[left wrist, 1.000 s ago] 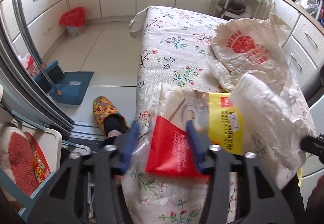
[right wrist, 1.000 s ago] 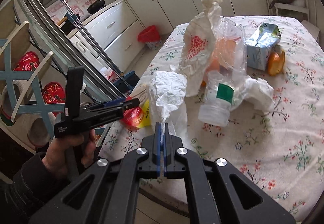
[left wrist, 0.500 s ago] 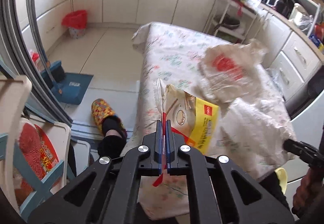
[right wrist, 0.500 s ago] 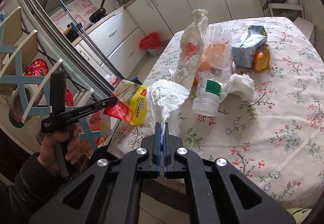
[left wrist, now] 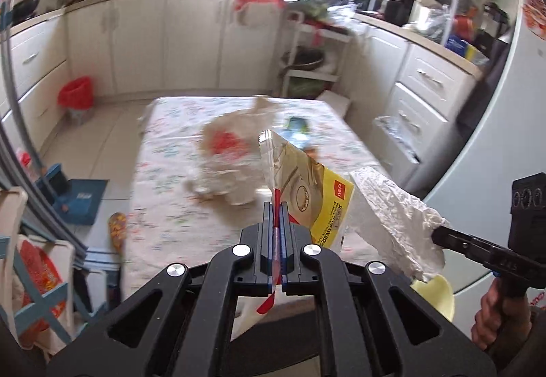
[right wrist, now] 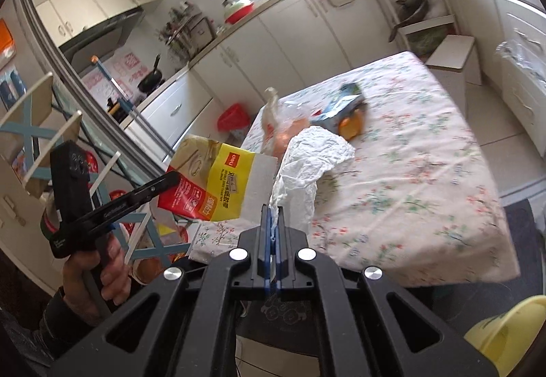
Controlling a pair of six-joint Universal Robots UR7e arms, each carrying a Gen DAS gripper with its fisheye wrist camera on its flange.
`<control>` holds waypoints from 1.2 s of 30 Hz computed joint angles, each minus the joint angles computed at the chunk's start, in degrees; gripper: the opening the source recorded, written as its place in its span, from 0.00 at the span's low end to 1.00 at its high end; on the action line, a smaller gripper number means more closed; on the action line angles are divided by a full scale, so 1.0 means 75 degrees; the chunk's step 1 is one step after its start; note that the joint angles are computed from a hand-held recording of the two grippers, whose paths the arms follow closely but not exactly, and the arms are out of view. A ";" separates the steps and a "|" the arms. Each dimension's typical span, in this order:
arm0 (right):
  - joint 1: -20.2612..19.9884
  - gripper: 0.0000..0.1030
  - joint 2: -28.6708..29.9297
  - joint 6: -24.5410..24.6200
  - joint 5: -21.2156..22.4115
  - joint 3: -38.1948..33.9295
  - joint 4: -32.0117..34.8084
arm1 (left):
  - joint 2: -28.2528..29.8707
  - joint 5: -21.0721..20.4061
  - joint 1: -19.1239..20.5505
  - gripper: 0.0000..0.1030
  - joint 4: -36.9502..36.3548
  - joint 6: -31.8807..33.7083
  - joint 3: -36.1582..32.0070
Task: Collect trash
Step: 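Carry the tissue and packet to the yellow bin and open both tools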
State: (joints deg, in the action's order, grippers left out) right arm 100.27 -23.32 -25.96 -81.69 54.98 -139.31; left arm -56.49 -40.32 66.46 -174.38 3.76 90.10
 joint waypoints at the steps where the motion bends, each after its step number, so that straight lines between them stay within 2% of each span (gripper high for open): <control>1: -0.0060 0.02 -0.0191 0.0064 -0.0039 0.0253 -0.0216 | 0.0087 -0.0072 -0.0083 0.03 0.0033 0.0031 -0.0050; 5: -0.0216 0.02 -0.0831 0.0309 -0.0296 0.1002 -0.0872 | 0.0400 -0.0388 -0.0335 0.03 0.0153 0.0216 -0.0268; 8: -0.0366 0.02 -0.1387 0.0514 -0.0717 0.1629 -0.1418 | 0.0655 -0.0712 -0.0501 0.03 0.0343 0.0324 -0.0519; 13: -0.0638 0.02 -0.2311 0.0816 -0.1857 0.2661 -0.2266 | 0.1115 -0.1323 -0.0700 0.03 0.0759 0.0456 -0.0948; 17: -0.0918 0.02 -0.2782 0.1130 -0.2802 0.3274 -0.2535 | 0.1465 -0.1823 -0.0779 0.03 0.1263 0.0418 -0.1290; 22: -0.1331 0.02 -0.2679 0.1498 -0.3624 0.3426 -0.2325 | 0.2035 -0.2392 -0.0858 0.03 0.2072 0.0419 -0.1920; 29: -0.1774 0.03 -0.2159 0.1799 -0.4109 0.3190 -0.2096 | 0.3143 -0.2946 -0.0826 0.03 0.3497 0.0340 -0.3127; 32: -0.1983 0.04 -0.2048 0.2111 -0.4186 0.3000 -0.1729 | 0.3672 -0.3020 -0.0780 0.03 0.4135 0.0343 -0.3721; 33: -0.2022 0.05 -0.2074 0.2219 -0.4200 0.2993 -0.1677 | 0.3839 -0.3011 -0.0764 0.03 0.4339 0.0333 -0.3918; 34: -0.2064 0.12 -0.2099 0.2326 -0.4215 0.3015 -0.1691 | 0.4059 -0.2972 -0.0752 0.03 0.4581 0.0326 -0.4167; 35: -0.2086 0.26 -0.2167 0.2380 -0.4201 0.3103 -0.1783 | 0.4207 -0.2950 -0.0743 0.03 0.4755 0.0314 -0.4341; 36: -0.2088 0.34 -0.2228 0.2382 -0.4238 0.3200 -0.1985 | 0.4375 -0.2932 -0.0726 0.03 0.4967 0.0286 -0.4563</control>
